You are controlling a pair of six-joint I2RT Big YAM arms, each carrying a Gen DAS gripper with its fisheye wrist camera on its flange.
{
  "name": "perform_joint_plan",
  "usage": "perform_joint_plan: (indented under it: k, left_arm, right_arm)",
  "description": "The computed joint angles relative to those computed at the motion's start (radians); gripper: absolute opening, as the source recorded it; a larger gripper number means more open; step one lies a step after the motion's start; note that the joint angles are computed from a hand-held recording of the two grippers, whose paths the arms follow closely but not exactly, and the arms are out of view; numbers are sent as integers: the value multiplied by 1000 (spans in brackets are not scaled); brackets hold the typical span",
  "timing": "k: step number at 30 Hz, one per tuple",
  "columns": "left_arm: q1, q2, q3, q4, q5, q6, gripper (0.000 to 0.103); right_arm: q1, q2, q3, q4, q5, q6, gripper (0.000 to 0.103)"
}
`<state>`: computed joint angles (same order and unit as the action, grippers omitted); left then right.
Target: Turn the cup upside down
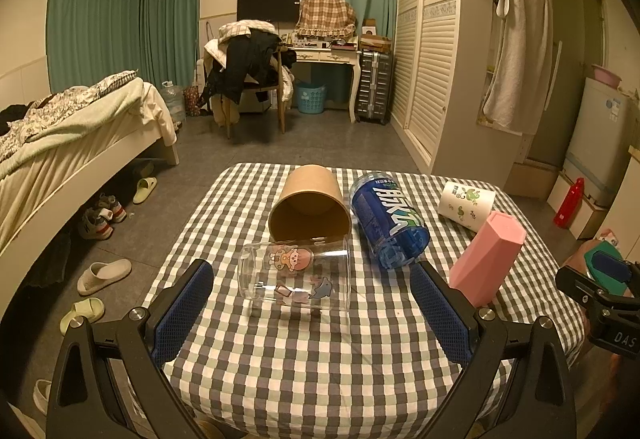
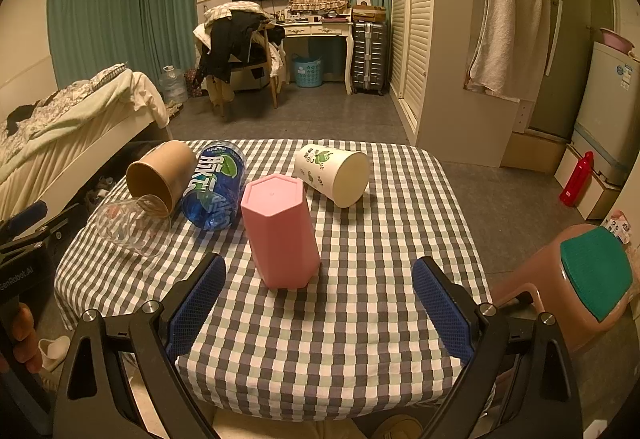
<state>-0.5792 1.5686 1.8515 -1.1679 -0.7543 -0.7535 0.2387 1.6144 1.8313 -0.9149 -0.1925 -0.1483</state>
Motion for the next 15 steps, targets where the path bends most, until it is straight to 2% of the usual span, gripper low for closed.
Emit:
perform_joint_plan:
  k: [9,15]
  left_arm:
    - [1,-10,-16,4,3,-1,102]
    - [-4,-21,-42,30,-6,24,102]
  right_arm:
    - [3,3,6,-7,4,-2,95]
    - [5,7,10,-13,5,-3,95]
